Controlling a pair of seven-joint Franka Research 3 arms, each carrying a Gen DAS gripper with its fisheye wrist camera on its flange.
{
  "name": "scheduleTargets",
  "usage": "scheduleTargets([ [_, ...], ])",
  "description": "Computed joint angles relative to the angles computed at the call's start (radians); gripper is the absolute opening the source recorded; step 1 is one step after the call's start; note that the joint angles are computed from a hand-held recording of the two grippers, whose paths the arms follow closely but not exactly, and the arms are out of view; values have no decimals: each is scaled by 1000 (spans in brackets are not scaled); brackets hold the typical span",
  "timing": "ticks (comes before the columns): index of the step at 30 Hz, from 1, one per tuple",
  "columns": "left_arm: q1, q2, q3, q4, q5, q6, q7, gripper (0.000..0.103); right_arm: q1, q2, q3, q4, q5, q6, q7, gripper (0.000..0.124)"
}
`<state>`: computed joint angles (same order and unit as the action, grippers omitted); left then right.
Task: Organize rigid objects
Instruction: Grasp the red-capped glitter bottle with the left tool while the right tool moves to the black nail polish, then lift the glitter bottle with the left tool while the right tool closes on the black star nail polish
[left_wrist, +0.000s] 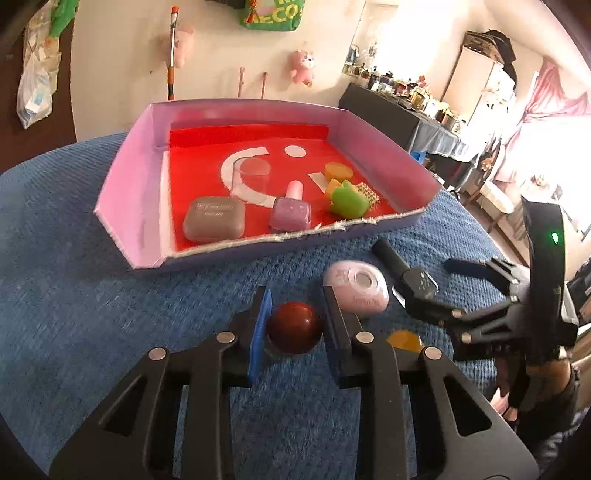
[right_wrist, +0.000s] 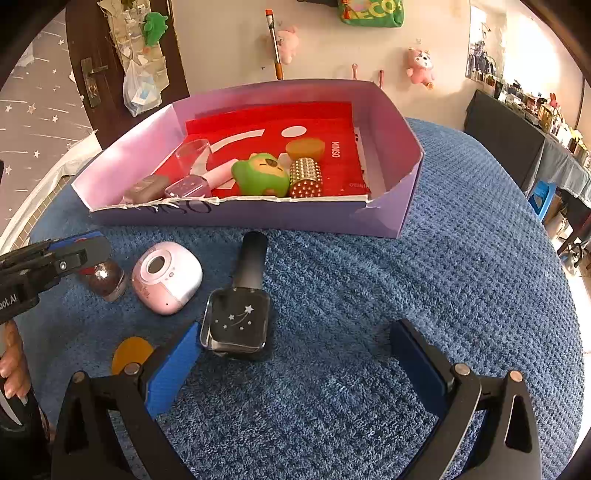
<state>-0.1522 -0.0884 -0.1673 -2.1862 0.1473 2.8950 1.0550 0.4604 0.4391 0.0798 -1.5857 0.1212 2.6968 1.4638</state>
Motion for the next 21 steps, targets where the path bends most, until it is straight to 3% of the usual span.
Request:
scheduleTargets([
  [3,26,-56,-25,-60,111,-12,-106,25,-1,-6,2,-7,1,3,-6,103],
  [10,-17,-105,0,-140,39,-19,-75,26,7,-15,5,-24,-4,9,-26,103],
  [21,-7,-59,-6,-101,56,-13,-94,29,15,-7,2,-13,-23,5,-23,103],
])
